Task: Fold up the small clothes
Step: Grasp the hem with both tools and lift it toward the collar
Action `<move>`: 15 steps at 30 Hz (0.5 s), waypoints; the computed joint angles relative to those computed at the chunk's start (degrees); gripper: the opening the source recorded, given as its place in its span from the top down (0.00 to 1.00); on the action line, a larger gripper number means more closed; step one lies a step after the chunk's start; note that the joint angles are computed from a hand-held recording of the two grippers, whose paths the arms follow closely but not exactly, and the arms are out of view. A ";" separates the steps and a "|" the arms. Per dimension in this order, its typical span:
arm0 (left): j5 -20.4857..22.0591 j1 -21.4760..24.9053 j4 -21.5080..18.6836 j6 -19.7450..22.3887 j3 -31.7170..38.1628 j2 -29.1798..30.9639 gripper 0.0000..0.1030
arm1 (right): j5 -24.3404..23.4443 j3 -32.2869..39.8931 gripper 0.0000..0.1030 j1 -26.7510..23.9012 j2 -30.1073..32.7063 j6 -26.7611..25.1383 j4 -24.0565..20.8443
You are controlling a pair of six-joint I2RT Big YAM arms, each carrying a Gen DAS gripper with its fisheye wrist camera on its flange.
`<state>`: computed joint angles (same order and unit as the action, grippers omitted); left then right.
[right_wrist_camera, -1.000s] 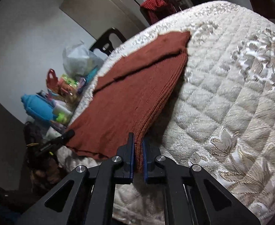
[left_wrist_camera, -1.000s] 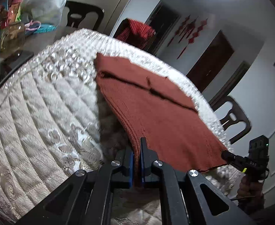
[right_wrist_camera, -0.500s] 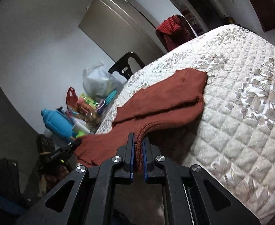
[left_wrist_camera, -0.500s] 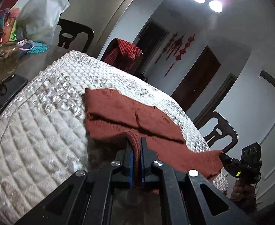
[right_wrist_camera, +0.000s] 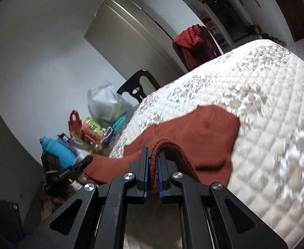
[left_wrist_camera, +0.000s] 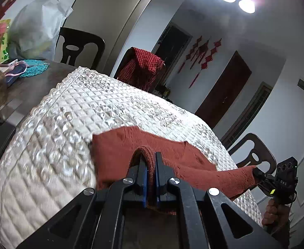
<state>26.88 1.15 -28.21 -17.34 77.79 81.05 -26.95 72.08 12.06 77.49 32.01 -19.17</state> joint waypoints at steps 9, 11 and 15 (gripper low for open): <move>-1.14 -0.62 -7.65 0.85 13.61 13.05 0.93 | -0.27 12.32 0.93 -0.91 11.81 0.71 -5.10; -1.52 -0.52 -9.56 0.43 15.75 15.70 0.93 | -0.44 14.14 0.93 -1.37 14.35 2.01 -6.56; -1.30 -0.15 -12.44 -1.04 18.43 19.26 0.93 | -0.96 16.92 0.93 -2.49 18.27 4.32 -10.24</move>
